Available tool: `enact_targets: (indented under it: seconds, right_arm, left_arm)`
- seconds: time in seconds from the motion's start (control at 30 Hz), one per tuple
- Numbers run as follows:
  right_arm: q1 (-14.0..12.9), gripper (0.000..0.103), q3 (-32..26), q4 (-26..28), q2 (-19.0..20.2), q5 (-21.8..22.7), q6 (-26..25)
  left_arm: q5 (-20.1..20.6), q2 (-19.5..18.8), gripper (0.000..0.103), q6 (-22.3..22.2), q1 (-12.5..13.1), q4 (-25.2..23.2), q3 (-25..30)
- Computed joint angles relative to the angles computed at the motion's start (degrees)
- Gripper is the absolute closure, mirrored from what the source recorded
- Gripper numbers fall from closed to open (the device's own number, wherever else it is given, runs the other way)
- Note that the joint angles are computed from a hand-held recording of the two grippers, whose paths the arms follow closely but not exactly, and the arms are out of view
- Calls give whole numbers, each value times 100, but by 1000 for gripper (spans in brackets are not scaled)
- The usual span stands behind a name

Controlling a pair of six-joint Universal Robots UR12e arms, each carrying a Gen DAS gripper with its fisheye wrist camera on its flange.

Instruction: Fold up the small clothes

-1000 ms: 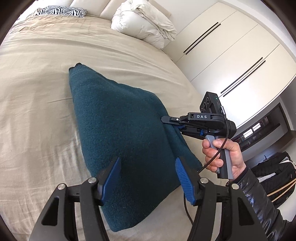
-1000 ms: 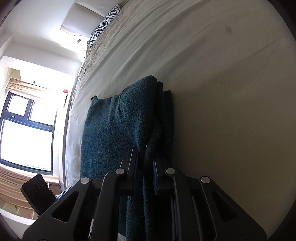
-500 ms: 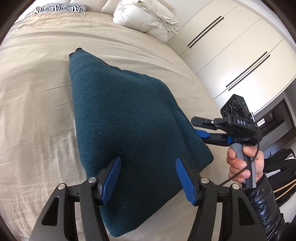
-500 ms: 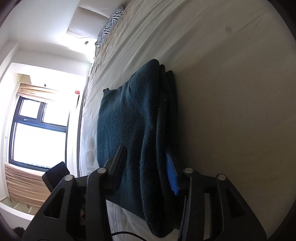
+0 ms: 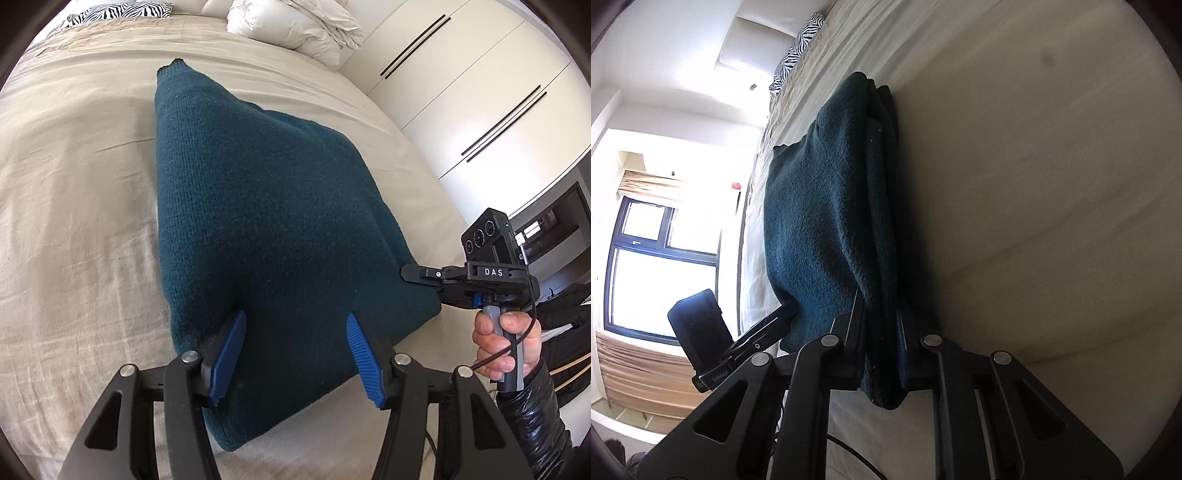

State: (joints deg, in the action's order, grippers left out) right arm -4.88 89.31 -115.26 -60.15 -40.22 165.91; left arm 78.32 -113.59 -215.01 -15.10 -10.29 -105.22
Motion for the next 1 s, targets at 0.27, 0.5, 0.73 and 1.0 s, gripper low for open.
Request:
enact_targets:
  seconds: [0.27, 0.5, 0.73, 1.0]
  right_arm:
    - [-88, 89, -75, 106, 47, 94, 15]
    - [-75, 87, 186, -1188, -309, -108, 529]
    - [234, 87, -541, -463, 120, 248, 21]
    - [231, 88, -678, -659, 463, 464, 473]
  left_arm:
    - [-35, 139, 44, 68, 35, -17, -33]
    - [695, 11, 41, 748, 162, -301, 533]
    - [640, -490, 44, 714, 328, -928, 1146]
    - [518, -576, 45, 725, 357, -450, 986]
